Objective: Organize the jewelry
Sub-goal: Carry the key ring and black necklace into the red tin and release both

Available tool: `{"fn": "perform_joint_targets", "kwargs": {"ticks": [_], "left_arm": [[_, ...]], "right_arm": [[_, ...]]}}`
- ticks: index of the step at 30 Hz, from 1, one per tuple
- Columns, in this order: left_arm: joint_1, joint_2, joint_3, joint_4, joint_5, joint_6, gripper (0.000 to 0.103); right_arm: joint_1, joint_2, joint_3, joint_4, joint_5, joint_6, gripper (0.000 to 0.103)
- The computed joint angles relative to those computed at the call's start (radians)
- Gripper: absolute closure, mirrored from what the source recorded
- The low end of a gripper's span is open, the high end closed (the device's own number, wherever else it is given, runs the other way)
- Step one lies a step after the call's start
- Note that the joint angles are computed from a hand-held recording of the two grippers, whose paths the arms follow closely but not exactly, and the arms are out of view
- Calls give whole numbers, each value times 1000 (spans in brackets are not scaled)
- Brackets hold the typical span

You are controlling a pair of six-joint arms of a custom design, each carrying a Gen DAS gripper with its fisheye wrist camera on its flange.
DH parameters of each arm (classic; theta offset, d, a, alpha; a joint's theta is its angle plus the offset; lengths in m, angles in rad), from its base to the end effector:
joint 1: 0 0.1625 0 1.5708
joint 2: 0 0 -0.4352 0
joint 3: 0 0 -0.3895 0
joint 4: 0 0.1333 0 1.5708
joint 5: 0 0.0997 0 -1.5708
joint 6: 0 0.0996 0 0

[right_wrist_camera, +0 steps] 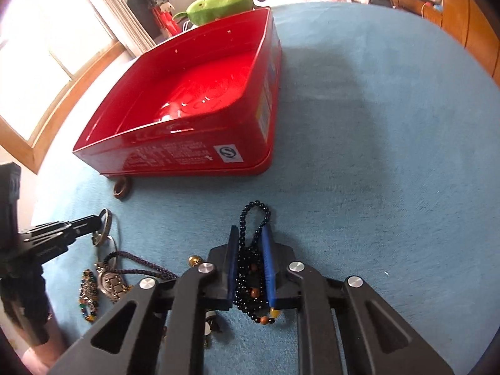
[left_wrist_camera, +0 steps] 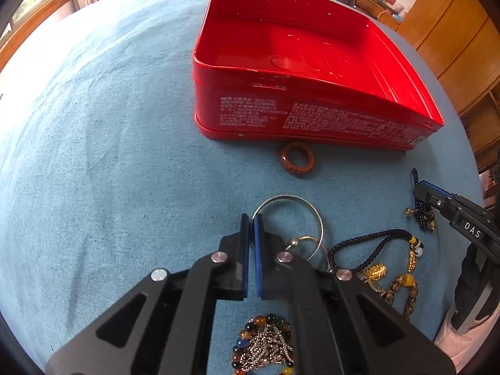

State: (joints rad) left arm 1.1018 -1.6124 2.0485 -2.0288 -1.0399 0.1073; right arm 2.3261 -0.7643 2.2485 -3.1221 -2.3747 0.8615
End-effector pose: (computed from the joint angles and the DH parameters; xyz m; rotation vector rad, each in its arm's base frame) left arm -0.0334 -0.4724 0.3491 0.7367 2.5131 -0.1563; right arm 0.3547 -0.2868 0.0134 -0.1688 -2.5018 0.8289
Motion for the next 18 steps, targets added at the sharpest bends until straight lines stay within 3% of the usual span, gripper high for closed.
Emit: {"fn": "perform_joint_targets", "kwargs": {"ticks": [3,5,11,15,18], "left_arm": [[11,-8,-3,6,-1,13,102],[25,-6,-40,35,-3,28,102],[36,-11,-66,65,-6,42,102],[31,-8,-60,60,-6,34,102],[27,-5,-54,53,-7,30,102]], "right_arm": [[2,-5,1,10,11,-4,77],[14,-9,-2,33,13,4,60],[47,-24,-18,164,-11,62,54],[52,-9,-31,202,-16,54,51],[59,6,-44,214,-8,45,42]]}}
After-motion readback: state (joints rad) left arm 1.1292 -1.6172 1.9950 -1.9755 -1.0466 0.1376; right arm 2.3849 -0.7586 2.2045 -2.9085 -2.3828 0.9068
